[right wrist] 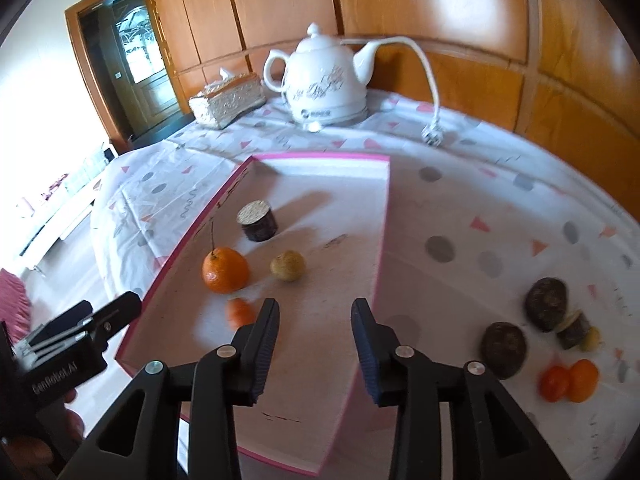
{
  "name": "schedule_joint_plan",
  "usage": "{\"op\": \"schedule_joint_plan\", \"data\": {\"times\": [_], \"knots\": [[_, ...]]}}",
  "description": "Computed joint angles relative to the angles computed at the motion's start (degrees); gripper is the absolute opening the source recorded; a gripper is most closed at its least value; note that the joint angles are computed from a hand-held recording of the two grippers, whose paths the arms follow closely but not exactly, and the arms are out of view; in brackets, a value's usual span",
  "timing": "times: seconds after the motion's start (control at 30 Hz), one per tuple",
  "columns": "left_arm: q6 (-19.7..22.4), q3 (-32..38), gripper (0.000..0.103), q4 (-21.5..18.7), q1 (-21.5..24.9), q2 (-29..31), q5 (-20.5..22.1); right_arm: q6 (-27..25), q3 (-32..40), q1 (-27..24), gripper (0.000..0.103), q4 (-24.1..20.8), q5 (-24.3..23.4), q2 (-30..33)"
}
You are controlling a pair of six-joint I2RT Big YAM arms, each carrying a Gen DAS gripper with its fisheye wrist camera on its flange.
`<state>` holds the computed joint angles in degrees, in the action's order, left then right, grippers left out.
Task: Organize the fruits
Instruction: 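Carry the carrot into the tray and open the right gripper, then move the left gripper toward the large dark brown round slice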
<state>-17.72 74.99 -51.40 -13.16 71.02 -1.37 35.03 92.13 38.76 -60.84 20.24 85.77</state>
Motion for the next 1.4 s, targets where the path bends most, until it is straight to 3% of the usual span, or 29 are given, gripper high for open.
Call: {"op": "schedule_joint_plan", "data": {"times": [0.07,0.17,0.27,0.43,0.53,0.63,0.77,1.1,1.23,1.4], "knots": [[0.1,0.0,0.098,0.0,-0.2,-0.1,0.1,-0.5,-0.2,0.8,0.050,-1.1,3.8,-0.4],[0.4,0.1,0.098,0.1,-0.4,-0.2,0.1,0.1,-2.0,1.9,0.050,-1.1,8.2,-2.1],[0.6,0.1,0.099,0.2,-0.6,-0.3,0.1,1.6,-3.4,1.9,0.050,-1.8,9.2,-3.5],[0.9,0.2,0.099,0.3,-1.0,-0.4,0.1,4.5,-7.2,0.6,0.050,-2.8,6.1,-6.7],[1.1,0.2,0.099,0.3,-1.2,-0.4,0.2,7.6,-10.1,-0.1,0.060,-2.7,6.7,-9.6],[1.3,0.2,0.099,0.3,-1.5,-0.4,0.2,11.1,-12.6,-0.7,0.062,-4.0,8.6,-12.5],[1.8,0.2,0.099,0.4,-1.9,-0.4,0.4,18.1,-15.5,-2.5,0.062,-9.6,11.1,-15.8],[4.5,0.6,0.099,0.9,-3.5,-0.2,3.1,36.0,-27.3,-8.2,0.062,-20.2,11.3,-28.2],[7.5,1.2,0.099,1.5,-5.3,-0.2,4.7,40.6,-30.3,-9.9,0.062,-23.7,11.2,-31.4],[10.8,3.4,0.099,0.1,-7.4,1.0,6.8,45.0,-31.2,-9.2,0.062,-28.3,14.5,-32.7]]}}
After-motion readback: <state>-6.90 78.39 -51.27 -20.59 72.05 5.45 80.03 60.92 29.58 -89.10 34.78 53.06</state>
